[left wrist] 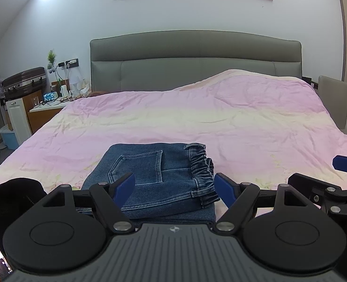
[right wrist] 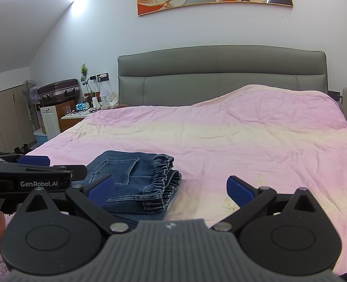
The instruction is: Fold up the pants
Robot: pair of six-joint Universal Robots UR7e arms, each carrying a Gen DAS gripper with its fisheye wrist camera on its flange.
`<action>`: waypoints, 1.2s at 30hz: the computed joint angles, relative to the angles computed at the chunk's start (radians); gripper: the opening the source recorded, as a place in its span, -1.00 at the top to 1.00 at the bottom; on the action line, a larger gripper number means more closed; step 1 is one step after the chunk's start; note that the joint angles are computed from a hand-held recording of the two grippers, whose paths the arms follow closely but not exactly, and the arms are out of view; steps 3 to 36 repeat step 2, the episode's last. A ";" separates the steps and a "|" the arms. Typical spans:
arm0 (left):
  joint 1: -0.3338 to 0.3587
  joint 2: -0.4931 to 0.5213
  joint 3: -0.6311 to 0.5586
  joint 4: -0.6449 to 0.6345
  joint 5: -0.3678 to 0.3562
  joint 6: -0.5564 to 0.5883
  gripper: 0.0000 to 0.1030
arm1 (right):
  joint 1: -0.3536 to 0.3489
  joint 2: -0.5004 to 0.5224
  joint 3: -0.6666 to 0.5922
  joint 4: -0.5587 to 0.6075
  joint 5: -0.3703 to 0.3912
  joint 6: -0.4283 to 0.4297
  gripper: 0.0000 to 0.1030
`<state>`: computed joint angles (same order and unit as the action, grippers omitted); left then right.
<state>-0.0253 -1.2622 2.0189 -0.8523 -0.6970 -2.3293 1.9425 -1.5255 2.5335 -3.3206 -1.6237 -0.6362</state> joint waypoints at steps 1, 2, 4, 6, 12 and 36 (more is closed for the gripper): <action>-0.001 0.001 -0.002 0.004 0.000 -0.002 -0.74 | 0.000 0.000 0.000 0.000 0.000 0.000 -0.90; -0.001 0.003 -0.004 0.006 -0.001 -0.003 -0.74 | 0.000 0.000 0.000 0.000 0.000 0.000 -0.90; -0.001 0.003 -0.004 0.006 -0.001 -0.003 -0.74 | 0.000 0.000 0.000 0.000 0.000 0.000 -0.90; -0.001 0.003 -0.004 0.006 -0.001 -0.003 -0.74 | 0.000 0.000 0.000 0.000 0.000 0.000 -0.90; -0.001 0.003 -0.004 0.006 -0.001 -0.003 -0.74 | 0.000 0.000 0.000 0.000 0.000 0.000 -0.90; -0.001 0.003 -0.004 0.006 -0.001 -0.003 -0.74 | 0.000 0.000 0.000 0.000 0.000 0.000 -0.90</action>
